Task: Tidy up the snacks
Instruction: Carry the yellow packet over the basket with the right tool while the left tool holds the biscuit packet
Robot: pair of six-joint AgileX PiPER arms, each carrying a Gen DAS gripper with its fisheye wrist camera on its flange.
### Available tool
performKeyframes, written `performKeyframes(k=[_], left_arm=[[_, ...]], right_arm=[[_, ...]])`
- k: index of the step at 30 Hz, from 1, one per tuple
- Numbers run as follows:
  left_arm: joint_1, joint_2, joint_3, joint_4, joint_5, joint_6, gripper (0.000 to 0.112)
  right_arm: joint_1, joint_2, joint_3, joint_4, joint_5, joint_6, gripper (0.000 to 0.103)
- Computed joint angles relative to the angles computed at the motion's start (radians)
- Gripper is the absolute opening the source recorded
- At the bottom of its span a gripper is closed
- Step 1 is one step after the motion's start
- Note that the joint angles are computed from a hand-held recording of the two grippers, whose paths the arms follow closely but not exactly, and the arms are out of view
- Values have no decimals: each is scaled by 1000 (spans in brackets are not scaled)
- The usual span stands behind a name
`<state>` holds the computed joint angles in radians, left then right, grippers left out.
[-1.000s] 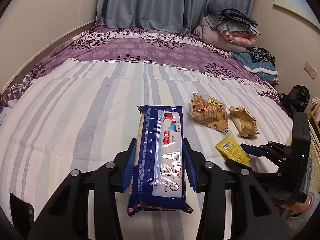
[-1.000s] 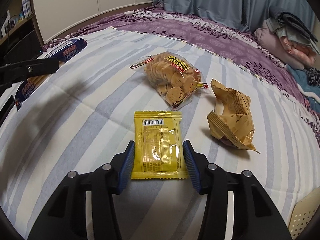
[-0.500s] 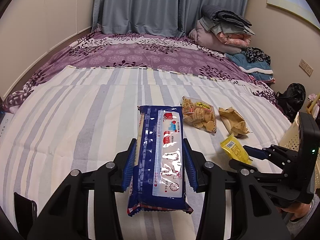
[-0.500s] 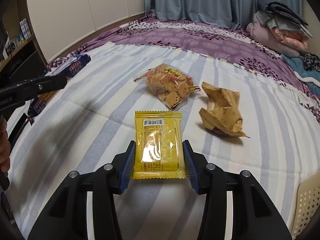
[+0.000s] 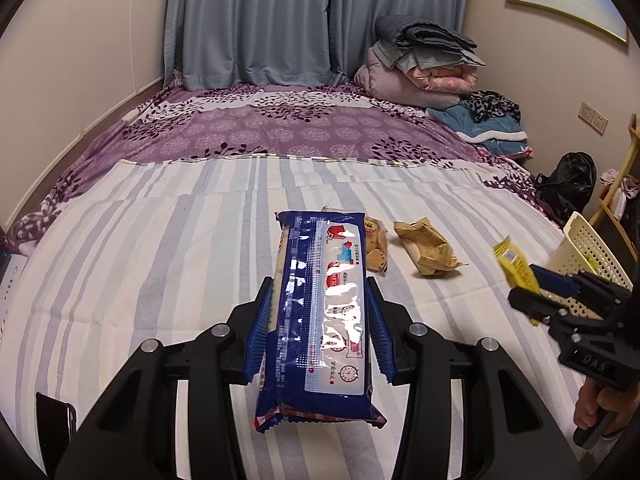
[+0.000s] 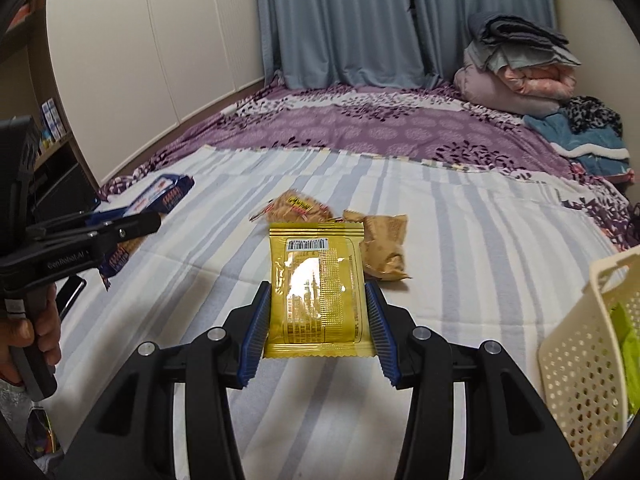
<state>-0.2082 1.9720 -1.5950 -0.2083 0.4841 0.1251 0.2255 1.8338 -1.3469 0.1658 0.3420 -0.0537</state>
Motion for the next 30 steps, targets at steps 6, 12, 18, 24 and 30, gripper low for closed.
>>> performKeyframes(k=[6,12,18,24,30], left_arm=[[-37,-31,24,42,-7,-34,45],[-72,-57,44,90,-19,-68,45],[-101,-76,54,106,-21,-79,45],[-123,-103,79,96,-33,-76,45],[-142,-107,84,78,-36,-65,45]], right_arm=[[-51,-99,98,53,-51,-34,47],[-104,-187,182,93,-91,-64,47],[-161,-264,253,166,-115,-136,47],[-211,-355,327,164,-140,-128,47],[-309,-445,392,233,-146,-194,47]])
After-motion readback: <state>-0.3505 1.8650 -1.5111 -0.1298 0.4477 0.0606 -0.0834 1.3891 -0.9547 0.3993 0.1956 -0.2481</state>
